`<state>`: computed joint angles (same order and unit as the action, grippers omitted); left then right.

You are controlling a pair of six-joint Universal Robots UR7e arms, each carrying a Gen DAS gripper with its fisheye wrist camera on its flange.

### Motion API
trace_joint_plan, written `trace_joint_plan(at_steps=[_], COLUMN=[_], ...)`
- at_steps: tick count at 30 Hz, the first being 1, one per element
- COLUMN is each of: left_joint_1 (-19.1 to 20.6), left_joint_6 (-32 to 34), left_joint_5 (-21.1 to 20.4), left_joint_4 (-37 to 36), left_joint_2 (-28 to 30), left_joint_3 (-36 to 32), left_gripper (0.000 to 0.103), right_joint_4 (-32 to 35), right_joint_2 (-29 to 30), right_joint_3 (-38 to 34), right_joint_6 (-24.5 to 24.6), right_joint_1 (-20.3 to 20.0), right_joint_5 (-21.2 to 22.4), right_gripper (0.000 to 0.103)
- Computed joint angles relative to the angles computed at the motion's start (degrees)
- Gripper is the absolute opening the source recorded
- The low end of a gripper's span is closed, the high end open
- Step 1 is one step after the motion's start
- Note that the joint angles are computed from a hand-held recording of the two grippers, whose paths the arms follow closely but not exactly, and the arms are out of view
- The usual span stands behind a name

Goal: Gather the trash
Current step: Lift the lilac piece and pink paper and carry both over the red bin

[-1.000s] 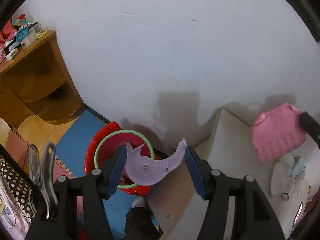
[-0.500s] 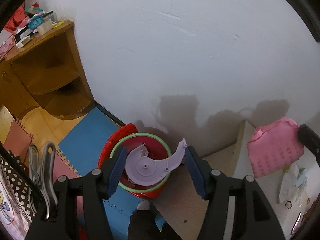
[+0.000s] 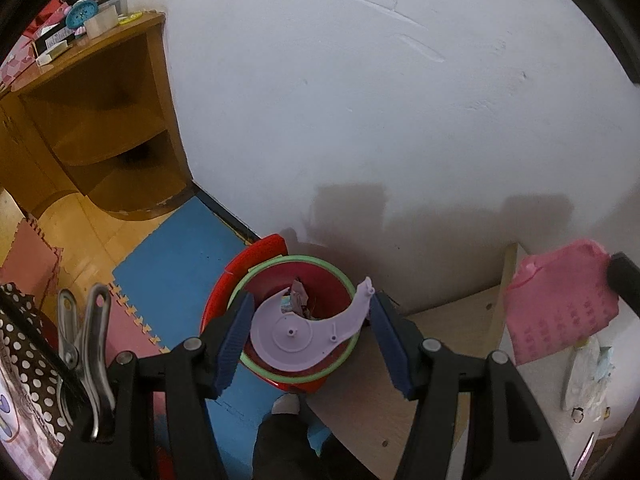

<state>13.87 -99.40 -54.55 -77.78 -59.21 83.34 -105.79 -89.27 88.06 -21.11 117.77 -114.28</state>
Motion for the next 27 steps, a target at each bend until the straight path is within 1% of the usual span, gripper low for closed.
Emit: trace_joint_plan(at_steps=[3, 6, 8, 11, 15, 17, 22, 27], left_joint_1=[0.42, 0.83, 1.29, 2.16, 3.39, 3.82, 4.72, 5.44], left_joint_6=[0.39, 1.09, 2.15, 3.95, 4.91, 4.60, 1.99, -0.49], left_joint_5=[-0.25, -0.67, -0.96, -1.22, -1.14, -1.26, -1.90, -2.55], left_joint_4=[-1.86, -3.65, -4.85, -6.07, -7.60, -8.29, -9.43, -12.20], left_joint_2=[-0.77, -1.22, -1.77, -2.43, -3.99, -4.88, -6.98, -9.17], left_joint_3=[1.46, 2.74, 3.87, 5.18, 7.58, 8.98, 12.31, 15.96], left_gripper=[0.063, 0.063, 0.063, 0.063, 0.063, 0.063, 0.063, 0.063], right_joint_4=[-1.61, -1.86, -1.93, -1.23, -1.52, -2.38, -3.17, -2.43], right_joint_2=[1.03, 1.35, 1.82, 2.45, 4.34, 5.05, 7.31, 10.44], right_joint_3=[0.07, 0.33, 0.76, 1.00, 1.61, 2.20, 3.08, 2.81], right_joint_6=[0.07, 0.57, 1.11, 2.60, 2.39, 1.93, 2.76, 1.90], right_joint_1=[1.04, 1.16, 0.97, -0.04, -0.47, -0.70, -1.07, -1.15], right_joint_5=[-1.25, -1.73, -2.50, -2.02, -2.94, -2.97, -2.01, -1.28], right_gripper=[0.001, 0.001, 0.001, 0.001, 0.001, 0.001, 0.001, 0.001])
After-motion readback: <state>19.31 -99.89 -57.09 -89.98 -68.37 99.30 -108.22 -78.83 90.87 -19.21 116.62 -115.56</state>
